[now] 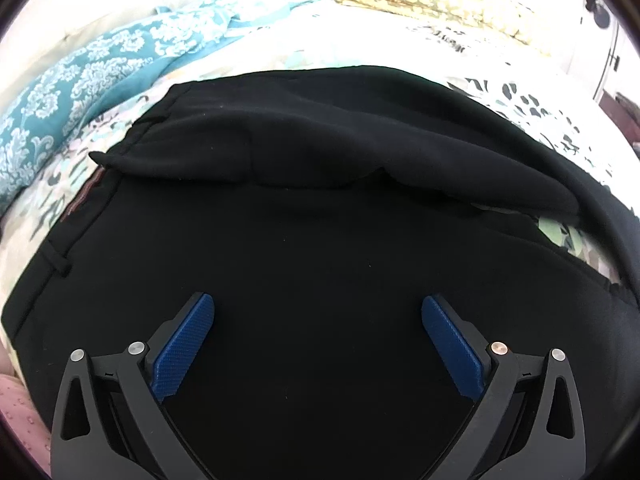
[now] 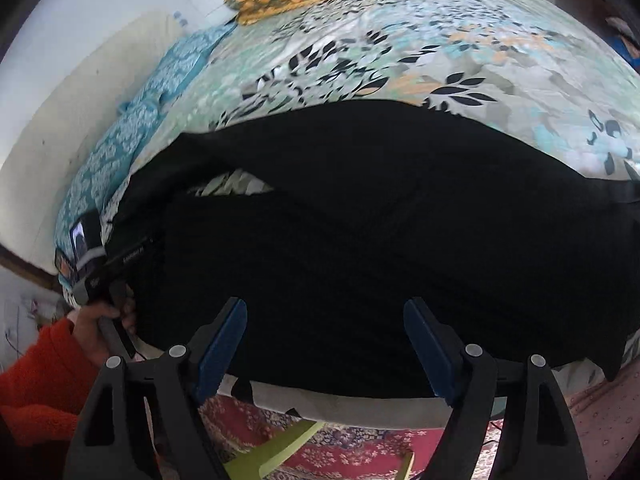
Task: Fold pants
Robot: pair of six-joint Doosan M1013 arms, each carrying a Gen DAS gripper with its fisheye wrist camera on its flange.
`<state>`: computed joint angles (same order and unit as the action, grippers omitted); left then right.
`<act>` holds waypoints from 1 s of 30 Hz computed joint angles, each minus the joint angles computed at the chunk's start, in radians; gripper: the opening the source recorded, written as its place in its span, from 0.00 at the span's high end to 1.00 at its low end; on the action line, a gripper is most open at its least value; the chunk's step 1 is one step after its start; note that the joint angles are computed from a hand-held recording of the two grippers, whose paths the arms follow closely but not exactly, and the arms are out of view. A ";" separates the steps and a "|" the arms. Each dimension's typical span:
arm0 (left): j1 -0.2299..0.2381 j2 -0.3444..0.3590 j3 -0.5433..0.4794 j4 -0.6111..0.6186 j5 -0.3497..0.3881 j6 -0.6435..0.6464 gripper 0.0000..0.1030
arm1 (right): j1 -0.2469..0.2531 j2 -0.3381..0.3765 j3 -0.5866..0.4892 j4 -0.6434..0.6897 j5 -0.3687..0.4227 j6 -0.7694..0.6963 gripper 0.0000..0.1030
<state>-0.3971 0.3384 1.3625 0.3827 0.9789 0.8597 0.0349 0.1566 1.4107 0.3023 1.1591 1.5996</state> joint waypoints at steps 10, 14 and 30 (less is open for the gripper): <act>-0.006 0.003 0.000 0.022 0.001 -0.015 0.00 | 0.044 -0.034 -0.052 -0.015 -0.008 0.057 0.14; -0.010 0.010 -0.009 0.039 0.018 -0.023 0.00 | 0.030 -0.076 -0.030 -0.003 -0.101 0.018 0.12; 0.049 -0.025 -0.179 -0.229 0.158 0.055 0.01 | -0.212 -0.178 0.206 0.395 -0.207 0.268 0.08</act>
<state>-0.3476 0.3136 1.1832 0.1533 1.1366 0.9152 -0.1774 -0.0215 1.6170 0.6973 0.9522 1.8671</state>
